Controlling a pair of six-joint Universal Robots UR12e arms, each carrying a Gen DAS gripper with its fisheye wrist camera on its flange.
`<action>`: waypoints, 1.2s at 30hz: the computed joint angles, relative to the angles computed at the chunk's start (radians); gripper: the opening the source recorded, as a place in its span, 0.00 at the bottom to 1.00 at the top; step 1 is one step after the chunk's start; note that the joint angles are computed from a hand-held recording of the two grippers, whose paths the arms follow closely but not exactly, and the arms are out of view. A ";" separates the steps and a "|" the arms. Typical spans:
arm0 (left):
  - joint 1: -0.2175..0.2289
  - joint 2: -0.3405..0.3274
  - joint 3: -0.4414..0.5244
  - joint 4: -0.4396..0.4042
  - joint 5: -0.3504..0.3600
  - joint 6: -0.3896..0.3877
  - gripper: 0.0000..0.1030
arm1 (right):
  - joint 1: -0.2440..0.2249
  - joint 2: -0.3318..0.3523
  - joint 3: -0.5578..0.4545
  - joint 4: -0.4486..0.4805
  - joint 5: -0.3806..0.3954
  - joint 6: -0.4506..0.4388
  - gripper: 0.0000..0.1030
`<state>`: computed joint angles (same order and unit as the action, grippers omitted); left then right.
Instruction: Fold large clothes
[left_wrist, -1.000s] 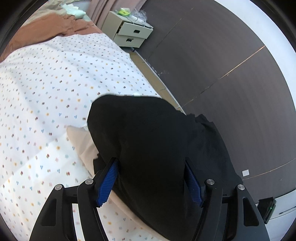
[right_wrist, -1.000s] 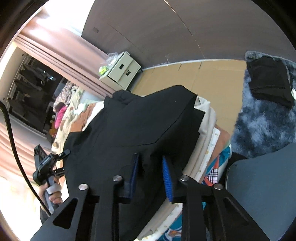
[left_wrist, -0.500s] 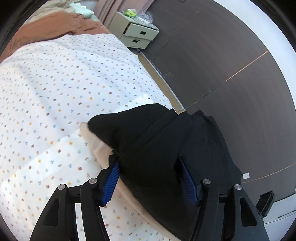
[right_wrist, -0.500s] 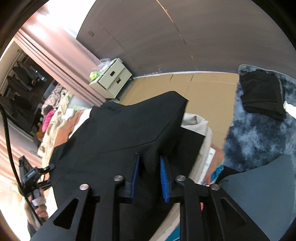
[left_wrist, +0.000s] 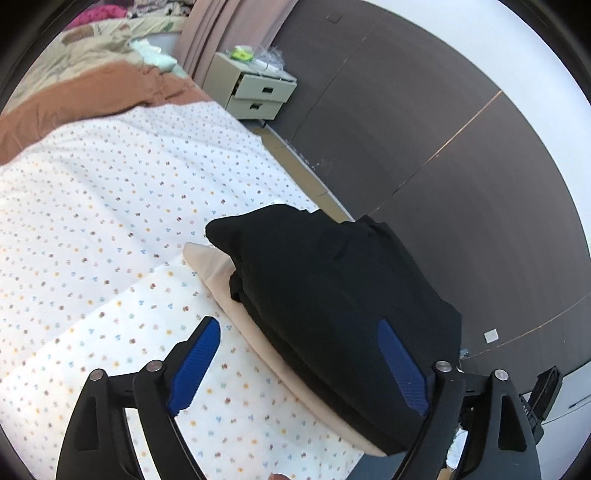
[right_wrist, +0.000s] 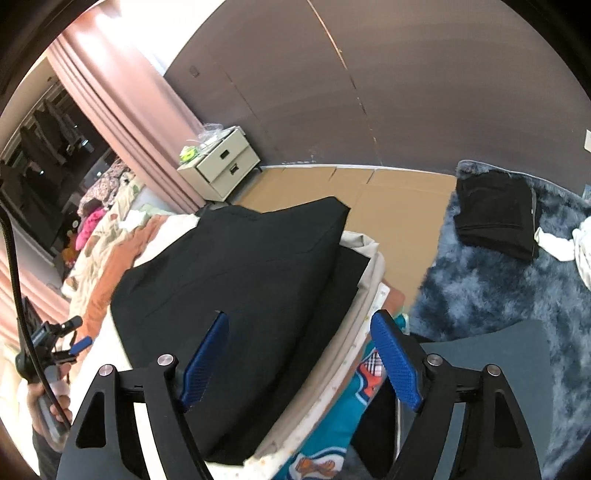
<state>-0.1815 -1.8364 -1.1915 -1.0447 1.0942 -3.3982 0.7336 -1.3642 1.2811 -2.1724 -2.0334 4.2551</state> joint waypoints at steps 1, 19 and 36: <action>0.001 0.013 -0.011 0.006 -0.001 0.003 0.90 | 0.007 0.002 -0.010 0.012 -0.005 -0.003 0.78; 0.084 0.301 -0.258 0.141 0.031 0.040 0.99 | 0.161 0.089 -0.199 0.095 -0.184 -0.089 0.92; 0.132 0.575 -0.478 0.258 0.218 0.145 0.99 | 0.285 0.165 -0.284 0.033 -0.343 -0.171 1.00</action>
